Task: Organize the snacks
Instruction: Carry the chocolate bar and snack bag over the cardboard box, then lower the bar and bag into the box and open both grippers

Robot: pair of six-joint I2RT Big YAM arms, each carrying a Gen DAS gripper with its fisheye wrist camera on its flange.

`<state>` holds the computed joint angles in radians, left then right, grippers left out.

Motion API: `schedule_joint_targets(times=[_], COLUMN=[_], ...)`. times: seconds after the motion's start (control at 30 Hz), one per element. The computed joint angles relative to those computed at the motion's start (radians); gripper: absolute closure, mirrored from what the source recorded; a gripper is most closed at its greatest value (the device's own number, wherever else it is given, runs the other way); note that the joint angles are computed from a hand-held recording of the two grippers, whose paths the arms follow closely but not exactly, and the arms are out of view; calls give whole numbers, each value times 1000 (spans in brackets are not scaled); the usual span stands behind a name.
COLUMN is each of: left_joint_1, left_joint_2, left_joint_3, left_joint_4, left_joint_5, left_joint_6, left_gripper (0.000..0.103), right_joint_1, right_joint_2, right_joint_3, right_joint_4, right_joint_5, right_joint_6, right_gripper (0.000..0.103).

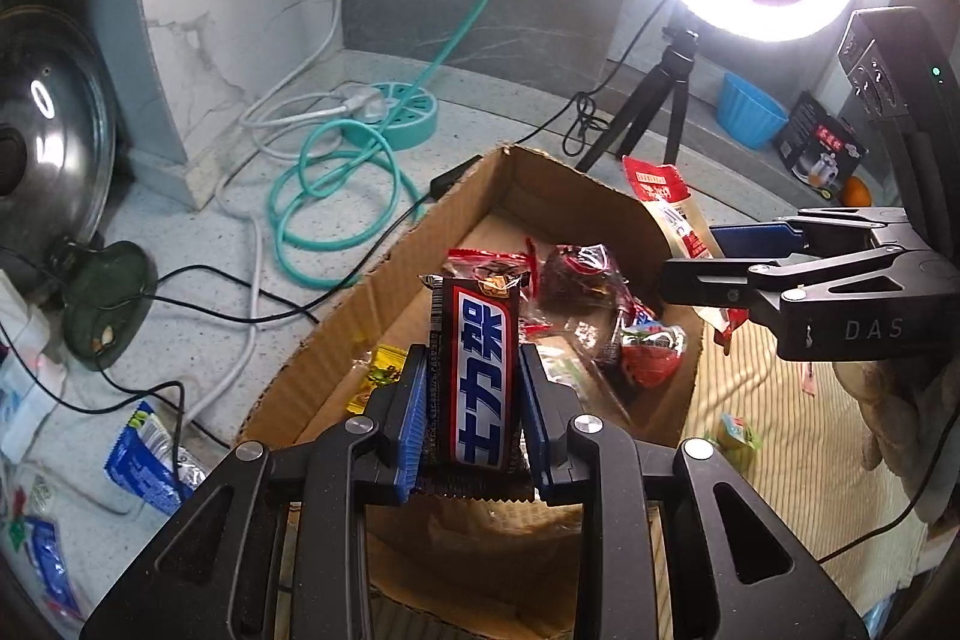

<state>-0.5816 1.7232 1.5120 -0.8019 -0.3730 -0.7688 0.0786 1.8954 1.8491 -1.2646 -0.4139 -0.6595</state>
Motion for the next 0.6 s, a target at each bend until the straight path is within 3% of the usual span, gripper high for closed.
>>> schedule_joint_targets(times=[0.43,0.5,0.53,0.6], left_joint_1=[10,11,11,8], left_joint_2=[11,9,9,8], left_joint_3=[6,6,7,8], left_joint_4=[0,2,1,-3], left_joint_5=[9,7,4,-10], left_joint_6=[4,3,2,-1], left_gripper=[75,68,56,46], right_joint_1=[17,18,17,15], right_joint_2=[39,39,38,33], right_joint_3=[24,25,24,20], right_joint_4=[4,5,8,18], right_joint_5=[22,27,28,22], right_joint_6=[5,3,5,11], right_gripper=[34,31,29,22])
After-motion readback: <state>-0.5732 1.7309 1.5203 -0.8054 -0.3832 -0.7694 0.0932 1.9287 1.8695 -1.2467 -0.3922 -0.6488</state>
